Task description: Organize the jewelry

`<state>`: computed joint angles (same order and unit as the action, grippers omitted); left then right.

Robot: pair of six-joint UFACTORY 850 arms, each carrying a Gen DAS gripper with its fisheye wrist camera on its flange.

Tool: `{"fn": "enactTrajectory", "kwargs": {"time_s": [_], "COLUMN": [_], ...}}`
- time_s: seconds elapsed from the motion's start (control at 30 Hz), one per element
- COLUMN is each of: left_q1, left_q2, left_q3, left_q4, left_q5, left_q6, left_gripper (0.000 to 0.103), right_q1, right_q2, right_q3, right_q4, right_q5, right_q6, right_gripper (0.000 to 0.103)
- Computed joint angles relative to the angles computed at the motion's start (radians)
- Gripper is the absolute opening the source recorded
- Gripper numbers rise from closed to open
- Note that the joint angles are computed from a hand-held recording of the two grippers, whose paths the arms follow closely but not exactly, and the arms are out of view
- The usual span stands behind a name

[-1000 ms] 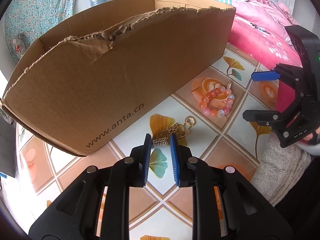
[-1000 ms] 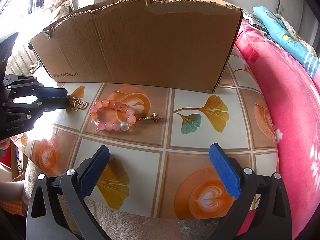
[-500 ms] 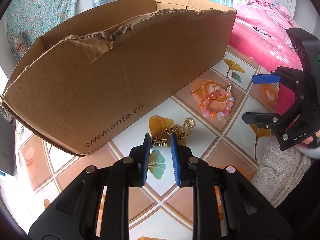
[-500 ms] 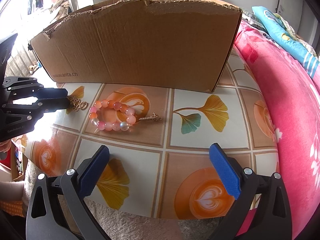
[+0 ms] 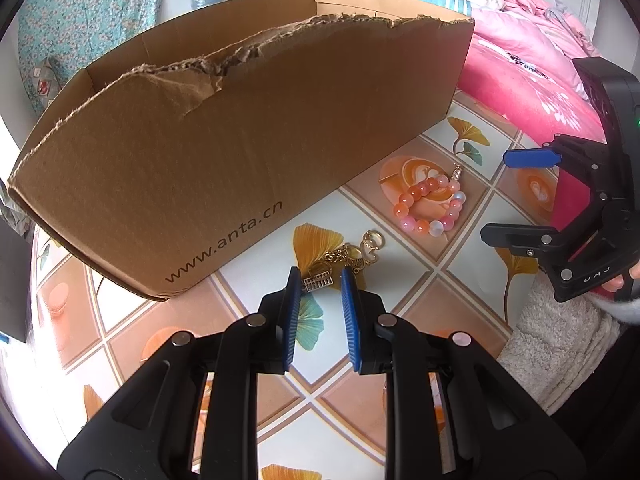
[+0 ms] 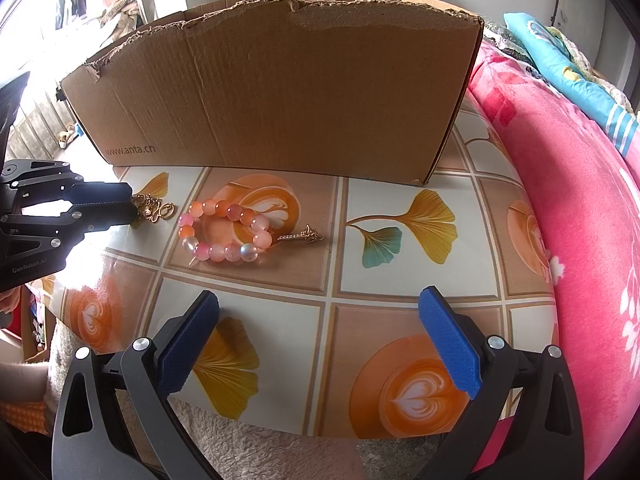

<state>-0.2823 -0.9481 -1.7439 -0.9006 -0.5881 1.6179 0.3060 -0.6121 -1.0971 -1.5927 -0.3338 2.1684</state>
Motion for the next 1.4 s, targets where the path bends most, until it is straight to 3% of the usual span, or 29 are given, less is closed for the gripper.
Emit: {"fn": "enactTrajectory", "kwargs": {"time_s": [0.87,1.07,1.17,1.4], "left_q1": [0.006,0.014,0.014,0.013], "left_q2": [0.038,0.051,0.061,0.035], "left_q3": [0.062,0.079,0.094,0.052], "left_q4": [-0.010,0.017,-0.012,-0.020], "left_q5": [0.014,-0.031,-0.006,-0.009], "left_q6": [0.006,-0.014,0.022,0.034], "left_gripper": [0.019,0.019,0.019,0.019], "right_q1": [0.001,0.003,0.003,0.002], "right_q2": [0.000,0.001,0.002,0.002], "right_q3": [0.001,0.004,0.005,0.004], "right_q4": [-0.004,-0.011,-0.009,0.012], "right_q5": [-0.001,-0.001,-0.001,0.006], "right_q6": [0.005,0.013,0.011,-0.015], "right_gripper": [0.097,0.097,0.097,0.097]}}
